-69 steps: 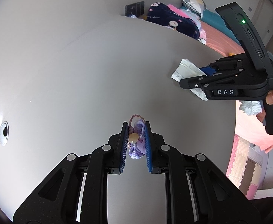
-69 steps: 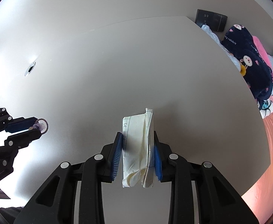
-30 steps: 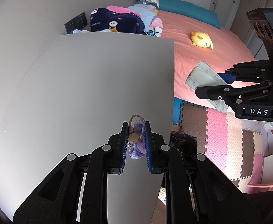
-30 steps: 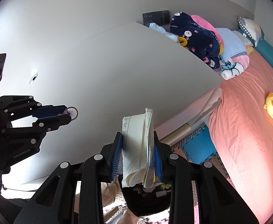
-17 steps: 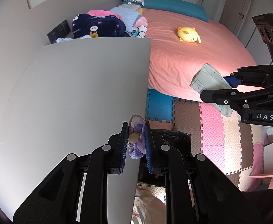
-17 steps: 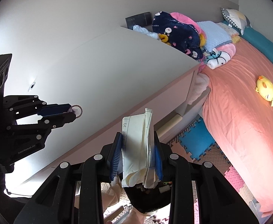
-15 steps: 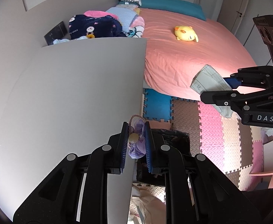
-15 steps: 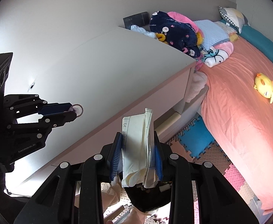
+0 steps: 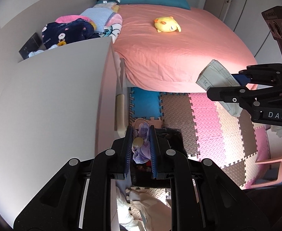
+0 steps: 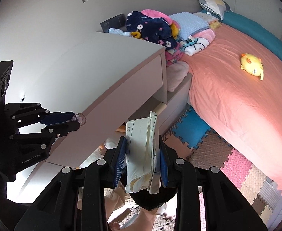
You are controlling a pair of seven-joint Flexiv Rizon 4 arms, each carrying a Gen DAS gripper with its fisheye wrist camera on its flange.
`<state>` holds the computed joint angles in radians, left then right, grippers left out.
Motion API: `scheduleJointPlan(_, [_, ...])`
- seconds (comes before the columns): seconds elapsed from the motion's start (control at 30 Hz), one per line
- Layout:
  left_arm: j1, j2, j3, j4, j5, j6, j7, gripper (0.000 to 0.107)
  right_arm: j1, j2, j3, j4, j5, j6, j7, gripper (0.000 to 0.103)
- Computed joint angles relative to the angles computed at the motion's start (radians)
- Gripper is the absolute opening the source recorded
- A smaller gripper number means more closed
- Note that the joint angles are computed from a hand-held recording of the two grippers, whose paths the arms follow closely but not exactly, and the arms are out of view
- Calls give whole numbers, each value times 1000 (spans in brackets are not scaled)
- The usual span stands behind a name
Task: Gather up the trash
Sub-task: 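Carry the purple flower and white paper packet over the black bin, then open both tools to drop the flower and paper packet into the bin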
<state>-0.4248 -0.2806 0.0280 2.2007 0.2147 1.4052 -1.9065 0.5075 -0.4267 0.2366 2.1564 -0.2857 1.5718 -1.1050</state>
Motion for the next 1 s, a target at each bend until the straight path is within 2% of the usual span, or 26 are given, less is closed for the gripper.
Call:
scheduleJointPlan(0.23, [-4,-26,-54,-13,-45,-11,62,17,17,34,-39,61,12,27,47,33])
scheduleJointPlan(0.53, [-13,-56,-79,-21,-107,-15,126,17,-7,41,-33,88,15,31,63,33])
scheduleJointPlan(0.6, [3,-60,-104,-20,-134,-32,169,20,-31,38,-8,82,17,9,55,38])
scheduleJointPlan(0.63, [-3,-62,-101,-28,-133,-56,182,40,-26,39,-5,72,50,-13,28,42])
scheduleJointPlan(0.67, [-22,-65,-80,-39,-114,-73,175,79,-7,43,-34,81,18,-13,63,57])
scheduleJointPlan(0.7, [-60,-66,-39,-55,-68,-84,136,95,40,52,-94,101,-14,1,105,65])
scheduleJointPlan(0.73, [-86,-65,-7,-65,-16,-80,97,97,74,55,-134,111,-27,13,126,65])
scheduleJointPlan(0.77, [-85,-63,-9,-65,-10,-85,105,97,79,56,-144,116,-33,17,137,65])
scheduleJointPlan(1.0, [-60,-63,-29,-66,-2,-102,98,97,43,43,-118,114,-34,31,146,65])
